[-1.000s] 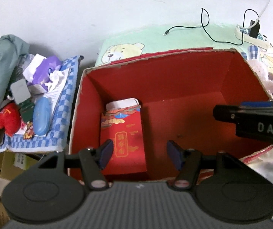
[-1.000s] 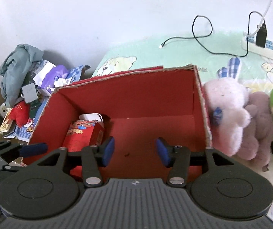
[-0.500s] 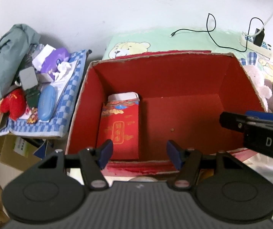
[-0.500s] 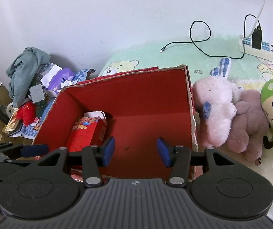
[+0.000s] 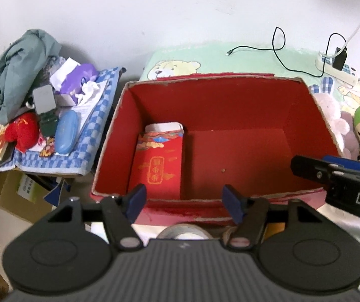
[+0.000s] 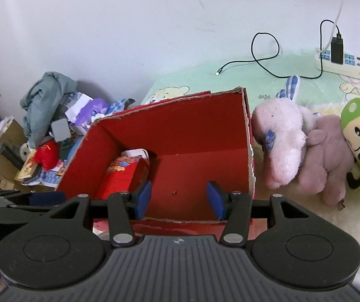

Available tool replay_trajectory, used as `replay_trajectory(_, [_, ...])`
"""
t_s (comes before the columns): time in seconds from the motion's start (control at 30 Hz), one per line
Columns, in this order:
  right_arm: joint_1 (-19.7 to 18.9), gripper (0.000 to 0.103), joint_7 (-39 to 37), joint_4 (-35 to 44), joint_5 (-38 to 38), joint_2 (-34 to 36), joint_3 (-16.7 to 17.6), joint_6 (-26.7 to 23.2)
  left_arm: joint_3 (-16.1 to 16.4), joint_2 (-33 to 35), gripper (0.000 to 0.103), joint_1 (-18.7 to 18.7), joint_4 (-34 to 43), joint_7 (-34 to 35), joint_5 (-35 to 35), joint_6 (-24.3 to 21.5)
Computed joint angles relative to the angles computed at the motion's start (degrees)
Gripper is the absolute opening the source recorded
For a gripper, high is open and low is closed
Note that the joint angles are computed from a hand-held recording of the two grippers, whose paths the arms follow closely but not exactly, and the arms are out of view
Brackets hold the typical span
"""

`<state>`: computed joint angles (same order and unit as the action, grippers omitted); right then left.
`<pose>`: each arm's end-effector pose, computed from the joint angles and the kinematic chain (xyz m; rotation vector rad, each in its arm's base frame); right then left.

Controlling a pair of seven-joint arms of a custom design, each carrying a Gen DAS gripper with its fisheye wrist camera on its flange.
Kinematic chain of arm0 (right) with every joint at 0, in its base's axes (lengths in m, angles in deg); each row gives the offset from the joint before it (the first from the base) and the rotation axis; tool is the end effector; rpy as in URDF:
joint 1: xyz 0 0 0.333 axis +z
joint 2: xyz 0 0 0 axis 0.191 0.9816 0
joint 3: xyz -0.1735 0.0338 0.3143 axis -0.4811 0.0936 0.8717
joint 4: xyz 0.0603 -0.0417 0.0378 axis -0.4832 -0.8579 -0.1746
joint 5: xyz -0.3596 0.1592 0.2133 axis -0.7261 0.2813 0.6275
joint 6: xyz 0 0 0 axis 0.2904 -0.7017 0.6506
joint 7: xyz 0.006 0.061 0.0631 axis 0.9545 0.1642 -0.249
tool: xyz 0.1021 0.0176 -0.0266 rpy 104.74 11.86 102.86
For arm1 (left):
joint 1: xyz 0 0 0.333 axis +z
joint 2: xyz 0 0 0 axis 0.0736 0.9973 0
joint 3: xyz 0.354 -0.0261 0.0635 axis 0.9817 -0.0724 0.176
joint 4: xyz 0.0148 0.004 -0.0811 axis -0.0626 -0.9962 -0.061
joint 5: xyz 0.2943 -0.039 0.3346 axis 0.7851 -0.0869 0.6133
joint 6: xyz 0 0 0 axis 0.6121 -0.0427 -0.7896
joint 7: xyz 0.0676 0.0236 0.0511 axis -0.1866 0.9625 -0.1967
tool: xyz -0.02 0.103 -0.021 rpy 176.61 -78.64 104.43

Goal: Organize objects
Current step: 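Withdraw the right tool from the cardboard box, then grasp the brown gourd-shaped toy with the right gripper and lift it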

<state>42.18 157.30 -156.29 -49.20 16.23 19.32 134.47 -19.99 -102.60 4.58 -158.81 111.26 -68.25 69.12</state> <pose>0.4955 0.2526 0.5470 -1.6458 1.5472 -0.2402 0.4900 -0.1567 0.5809 -1.9060 1.7281 -0.4374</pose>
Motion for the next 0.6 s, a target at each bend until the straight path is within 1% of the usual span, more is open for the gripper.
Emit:
replay_trajectory(0.07, [1.0, 0.052, -1.3, -0.53, 1.27, -0.59, -0.73, 0.32, 0.23, -0.45, 0.068, -0.22, -0.16, -0.11, -0.72, -0.39])
replay_trajectory(0.2, [7.3, 0.052, -10.02, -1.52, 9.11, -2.33, -5.91, 1.07, 0.8, -3.08, 0.068, -0.55, -1.9, 0.02, -2.44, 0.38])
replay_trajectory(0.3, [13.02, 0.048, -19.17, -2.33, 17.07, -4.4, -10.62, 1.1, 0.9, -5.5, 0.068, -0.35, -3.46, 0.41, -3.76, 0.94])
replay_trajectory(0.37, [16.94, 0.041, -26.61, -2.74, 22.92, -5.97, -13.9, 0.52, 1.12, -7.12, 0.066, -0.34, -4.61, 0.96, -5.07, 1.09])
replay_trajectory(0.43, [20.7, 0.037, -34.74, -3.17, 29.22, -7.71, -17.19, -0.82, 1.88, -8.78, 0.064, -0.89, -6.02, 2.12, -7.41, 1.33])
replay_trajectory(0.5, [22.32, 0.035, -40.62, -3.67, 33.29, -9.05, -18.98, -3.26, 2.87, -10.53, 0.064, -1.8, -7.78, 3.79, -10.4, 1.95])
replay_trajectory(0.53, [22.46, 0.034, -42.7, -3.91, 34.57, -9.47, -19.43, -4.85, 2.95, -11.34, 0.064, -1.96, -8.61, 4.58, -11.35, 2.19])
replay_trajectory(0.6, [21.31, 0.03, -44.54, -4.51, 35.35, -9.99, -19.53, -9.04, 2.2, -12.79, 0.063, -1.78, -10.11, 5.49, -12.18, 2.14])
